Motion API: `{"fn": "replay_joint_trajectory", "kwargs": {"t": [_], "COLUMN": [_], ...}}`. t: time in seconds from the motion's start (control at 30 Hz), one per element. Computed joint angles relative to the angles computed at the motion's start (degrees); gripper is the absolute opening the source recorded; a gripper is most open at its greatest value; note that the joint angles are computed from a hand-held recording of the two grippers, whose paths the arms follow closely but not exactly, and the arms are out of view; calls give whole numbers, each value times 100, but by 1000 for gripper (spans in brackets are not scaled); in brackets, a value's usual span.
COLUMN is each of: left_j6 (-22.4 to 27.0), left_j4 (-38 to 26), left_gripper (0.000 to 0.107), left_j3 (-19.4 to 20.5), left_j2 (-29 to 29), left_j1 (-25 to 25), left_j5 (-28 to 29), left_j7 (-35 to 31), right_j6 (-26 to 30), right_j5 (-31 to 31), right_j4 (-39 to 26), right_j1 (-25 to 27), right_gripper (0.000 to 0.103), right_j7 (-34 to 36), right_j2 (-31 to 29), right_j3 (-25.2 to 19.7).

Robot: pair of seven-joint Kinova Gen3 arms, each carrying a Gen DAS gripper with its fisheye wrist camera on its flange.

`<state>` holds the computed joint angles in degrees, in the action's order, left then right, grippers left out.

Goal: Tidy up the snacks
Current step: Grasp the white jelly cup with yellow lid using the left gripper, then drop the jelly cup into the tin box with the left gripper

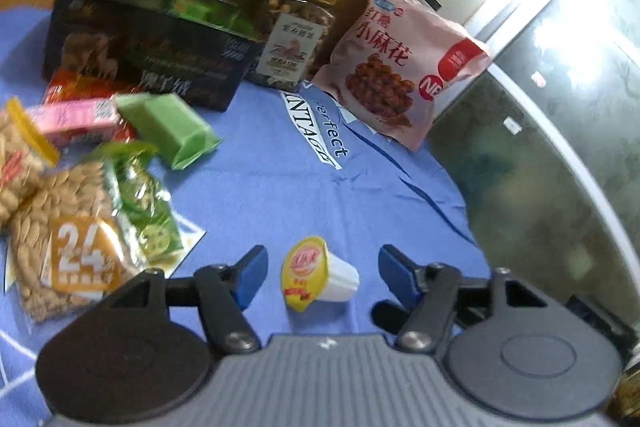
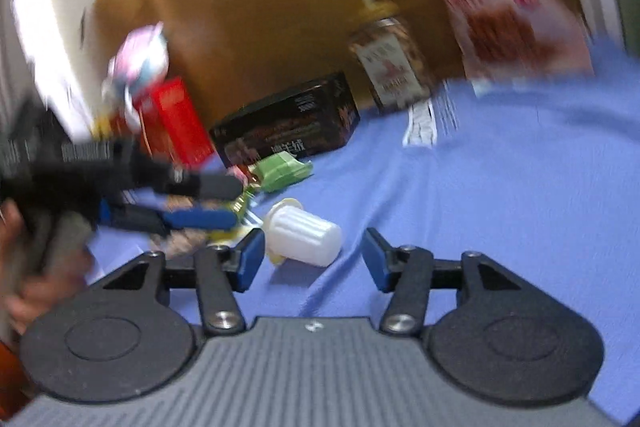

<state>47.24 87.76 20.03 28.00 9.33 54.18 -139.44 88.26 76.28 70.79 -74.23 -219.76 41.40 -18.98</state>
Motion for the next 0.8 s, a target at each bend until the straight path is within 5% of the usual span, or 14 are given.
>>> {"fn": "replay_joint_trajectory", "kwargs": {"t": [0.1,0.17,0.23,0.37,0.6,0.8], "left_j6": [-88,-119,102,224,-29,-152], "left_j4": [-117,-217,-374,-568,-1354,-2839], "left_gripper": [58,39,30,30,30,30], "left_j3": [-45,-132,-32,37,23,-168], "left_j2": [54,115,333,398,476,1169], "left_j1": [223,412,339,152,-76,138], "left_j5": [-264,-574,-661,-654,-441,-962], "left_j7": [115,374,468,467,380,1349], "right_j6": [83,-72,-397,-779,-1548,-2547], "right_j5": [212,111,-243,-816,-376,-480], "right_j4": [-63,-155,-280,-516,-816,-1500], "right_j1": [502,671,677,329,472,1107], "right_gripper": [57,56,54,45,45,45], "right_j7": [699,1165,1621,1993,2049,2629], "right_j2": [88,118,119,98,158,433], "right_j3": [-637,-720,-465,489,1391,1904]}}
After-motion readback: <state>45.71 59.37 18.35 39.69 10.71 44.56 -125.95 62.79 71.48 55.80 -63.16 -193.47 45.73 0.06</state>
